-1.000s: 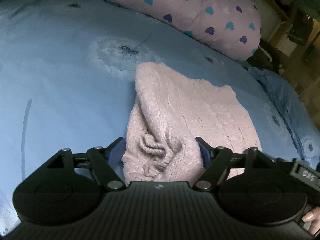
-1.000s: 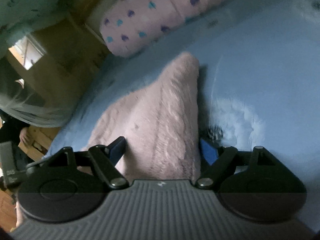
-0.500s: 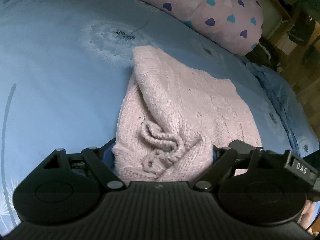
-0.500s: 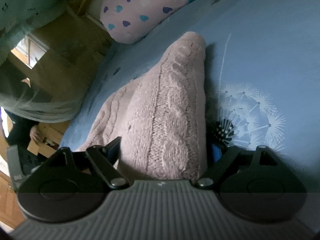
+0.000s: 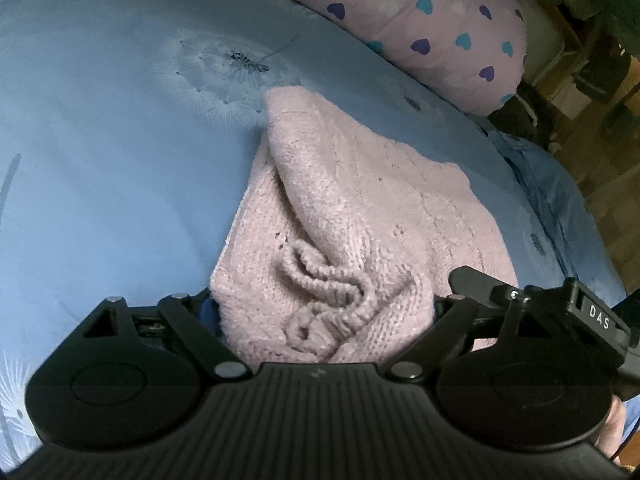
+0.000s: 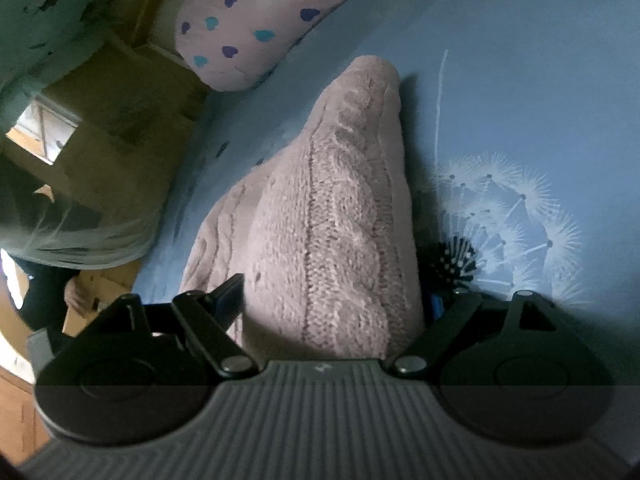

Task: Fold small clothes

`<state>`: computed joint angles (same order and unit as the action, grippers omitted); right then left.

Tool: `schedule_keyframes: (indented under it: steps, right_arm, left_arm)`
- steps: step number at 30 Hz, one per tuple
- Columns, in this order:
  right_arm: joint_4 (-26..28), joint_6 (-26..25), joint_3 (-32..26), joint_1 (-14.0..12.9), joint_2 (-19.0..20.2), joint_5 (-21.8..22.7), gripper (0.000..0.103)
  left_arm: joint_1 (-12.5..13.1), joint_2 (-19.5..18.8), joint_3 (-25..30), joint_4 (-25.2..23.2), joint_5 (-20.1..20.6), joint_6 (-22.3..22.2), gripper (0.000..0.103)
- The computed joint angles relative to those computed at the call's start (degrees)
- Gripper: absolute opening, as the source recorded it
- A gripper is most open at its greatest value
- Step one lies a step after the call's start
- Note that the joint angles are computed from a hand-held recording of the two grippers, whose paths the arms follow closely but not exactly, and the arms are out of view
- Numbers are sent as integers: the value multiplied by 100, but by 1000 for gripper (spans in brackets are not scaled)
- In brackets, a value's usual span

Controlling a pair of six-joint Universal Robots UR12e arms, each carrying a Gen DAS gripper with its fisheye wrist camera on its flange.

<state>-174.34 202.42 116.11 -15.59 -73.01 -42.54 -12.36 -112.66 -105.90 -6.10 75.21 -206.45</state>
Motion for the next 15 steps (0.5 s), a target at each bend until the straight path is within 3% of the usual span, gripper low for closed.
schedule_keyframes:
  steps: [4,6,8,11,15]
  right_arm:
    - [129,74,-43,6,-1,-25,87]
    - [71,460,-76,-26,57,107,86]
    - [179,675,-112,-39,79,197,72]
    - [305,548,-77,-28,0,97,58]
    - [390,442,-19,-68,-123,201,53]
  left_arm:
    - [-43,-24,16,58,95,67,89]
    - [-95,-25,31,50,247,186,88]
    - [-127,-24,41,62,300,308,81]
    - [-68,-9,16,89,54,204,72]
    - [179,1,-76,200,-708,-364,64]
